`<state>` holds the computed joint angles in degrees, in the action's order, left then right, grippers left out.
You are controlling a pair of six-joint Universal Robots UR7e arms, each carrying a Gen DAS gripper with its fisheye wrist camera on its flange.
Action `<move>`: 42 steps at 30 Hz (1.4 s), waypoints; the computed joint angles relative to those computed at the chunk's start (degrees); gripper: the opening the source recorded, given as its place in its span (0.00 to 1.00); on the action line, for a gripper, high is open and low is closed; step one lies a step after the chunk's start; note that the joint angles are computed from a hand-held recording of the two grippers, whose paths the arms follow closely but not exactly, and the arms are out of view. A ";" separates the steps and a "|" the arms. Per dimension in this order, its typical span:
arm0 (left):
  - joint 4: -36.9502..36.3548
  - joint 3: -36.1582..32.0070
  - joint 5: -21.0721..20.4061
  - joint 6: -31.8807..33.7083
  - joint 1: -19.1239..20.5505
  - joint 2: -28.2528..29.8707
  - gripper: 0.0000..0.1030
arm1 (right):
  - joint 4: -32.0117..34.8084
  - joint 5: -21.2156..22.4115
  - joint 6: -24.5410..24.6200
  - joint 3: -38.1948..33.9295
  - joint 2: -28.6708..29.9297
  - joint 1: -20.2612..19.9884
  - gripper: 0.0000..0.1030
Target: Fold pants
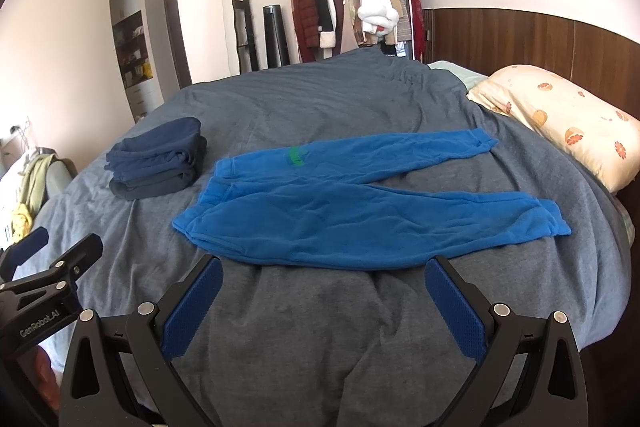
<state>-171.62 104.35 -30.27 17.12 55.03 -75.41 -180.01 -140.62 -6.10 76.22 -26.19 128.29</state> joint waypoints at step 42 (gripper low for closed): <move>21.64 -21.13 -5.83 -10.05 11.91 15.45 0.82 | 20.11 7.69 16.50 -15.03 6.81 -9.17 0.91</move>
<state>-149.98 83.22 -36.10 7.08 66.93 -59.96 -159.91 -132.93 10.39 61.19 -19.38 119.12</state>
